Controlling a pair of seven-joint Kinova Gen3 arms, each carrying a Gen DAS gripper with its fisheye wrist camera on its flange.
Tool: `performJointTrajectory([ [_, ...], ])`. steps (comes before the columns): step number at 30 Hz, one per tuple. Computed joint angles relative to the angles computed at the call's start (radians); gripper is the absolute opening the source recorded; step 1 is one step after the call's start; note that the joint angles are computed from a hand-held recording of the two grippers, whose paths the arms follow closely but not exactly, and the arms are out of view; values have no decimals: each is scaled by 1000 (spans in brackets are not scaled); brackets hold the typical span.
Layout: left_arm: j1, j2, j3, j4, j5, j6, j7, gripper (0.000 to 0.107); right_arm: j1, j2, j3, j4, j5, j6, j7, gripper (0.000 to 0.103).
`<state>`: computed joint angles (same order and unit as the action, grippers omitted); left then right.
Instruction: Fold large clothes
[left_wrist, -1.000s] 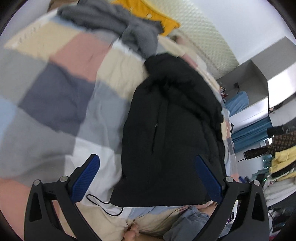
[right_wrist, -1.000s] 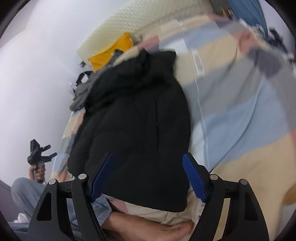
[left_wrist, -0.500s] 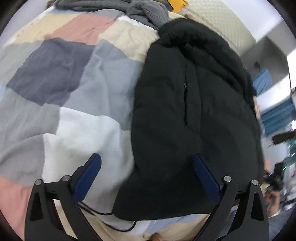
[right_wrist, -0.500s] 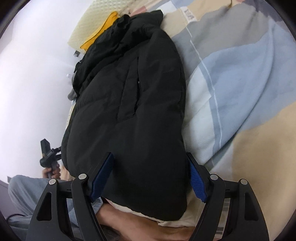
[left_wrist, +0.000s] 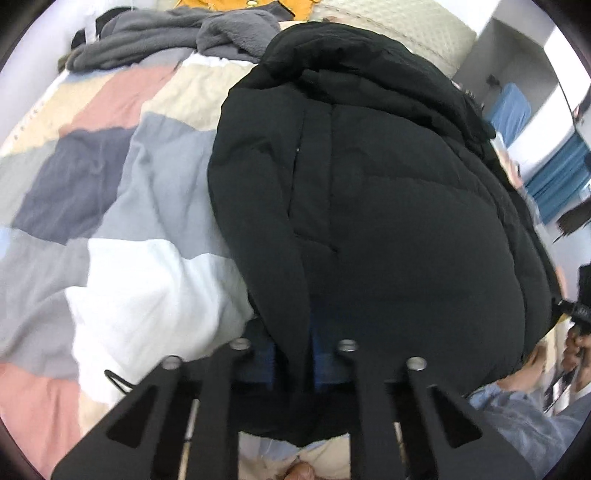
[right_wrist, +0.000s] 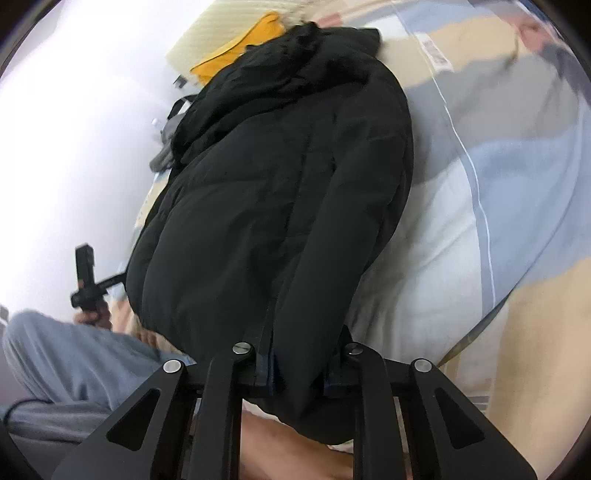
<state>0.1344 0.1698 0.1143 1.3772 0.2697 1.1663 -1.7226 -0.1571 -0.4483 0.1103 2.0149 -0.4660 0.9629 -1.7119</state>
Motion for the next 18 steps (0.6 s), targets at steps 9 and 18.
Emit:
performJointTrajectory([
  [9,-3,-32,-4,-10,7,27,-1,3,-12,-59,-1,-11,22,-7,-12,13],
  [18,-119,35,-19,-11,209,86,-125,20,-33,-17,93,79,-82,-78,32,39],
])
